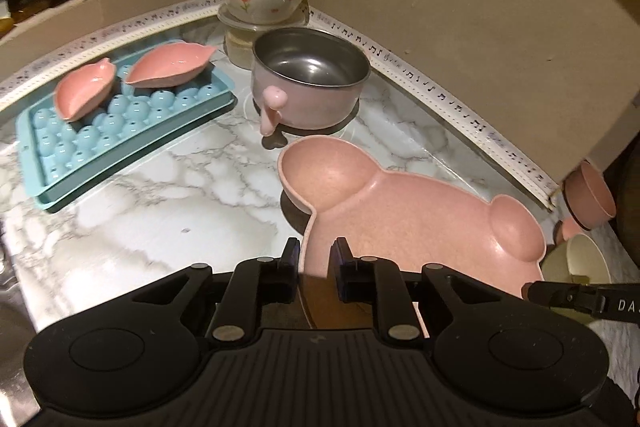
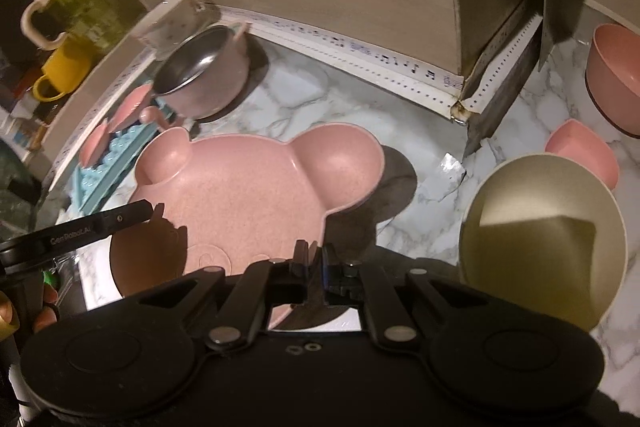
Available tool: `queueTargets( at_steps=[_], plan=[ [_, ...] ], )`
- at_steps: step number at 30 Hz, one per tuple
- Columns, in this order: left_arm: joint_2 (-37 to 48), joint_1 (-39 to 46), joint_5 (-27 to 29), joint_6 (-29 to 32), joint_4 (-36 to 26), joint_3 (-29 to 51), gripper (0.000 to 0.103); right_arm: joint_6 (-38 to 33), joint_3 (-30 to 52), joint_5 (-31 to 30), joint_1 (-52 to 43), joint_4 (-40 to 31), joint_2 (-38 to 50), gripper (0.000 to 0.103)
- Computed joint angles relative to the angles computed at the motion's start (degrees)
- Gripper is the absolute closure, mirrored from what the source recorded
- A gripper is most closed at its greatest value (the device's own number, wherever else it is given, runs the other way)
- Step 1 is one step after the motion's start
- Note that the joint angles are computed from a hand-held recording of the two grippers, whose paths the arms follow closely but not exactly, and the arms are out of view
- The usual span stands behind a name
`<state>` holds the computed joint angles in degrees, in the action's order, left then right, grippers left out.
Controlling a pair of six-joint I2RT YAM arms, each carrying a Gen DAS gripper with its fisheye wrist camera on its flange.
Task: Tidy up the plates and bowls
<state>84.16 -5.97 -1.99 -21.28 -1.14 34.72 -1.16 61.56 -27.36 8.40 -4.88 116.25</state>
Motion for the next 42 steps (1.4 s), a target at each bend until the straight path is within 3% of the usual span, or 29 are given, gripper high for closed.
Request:
queueTargets(
  at_steps=[22,42],
  plan=[
    [-32.28,-2.06,-1.17,-4.77,-16.57,-17.24,0.086,-4.24,-18.93,-2.07,2.12,4.44,-14.01,0.098],
    [-40.91,-6.45,-2.63,-7.68,-20.31,-23.41,0.086,-4.24,-23.66,1.4,4.78,10.34,-13.41,0.098]
  ],
)
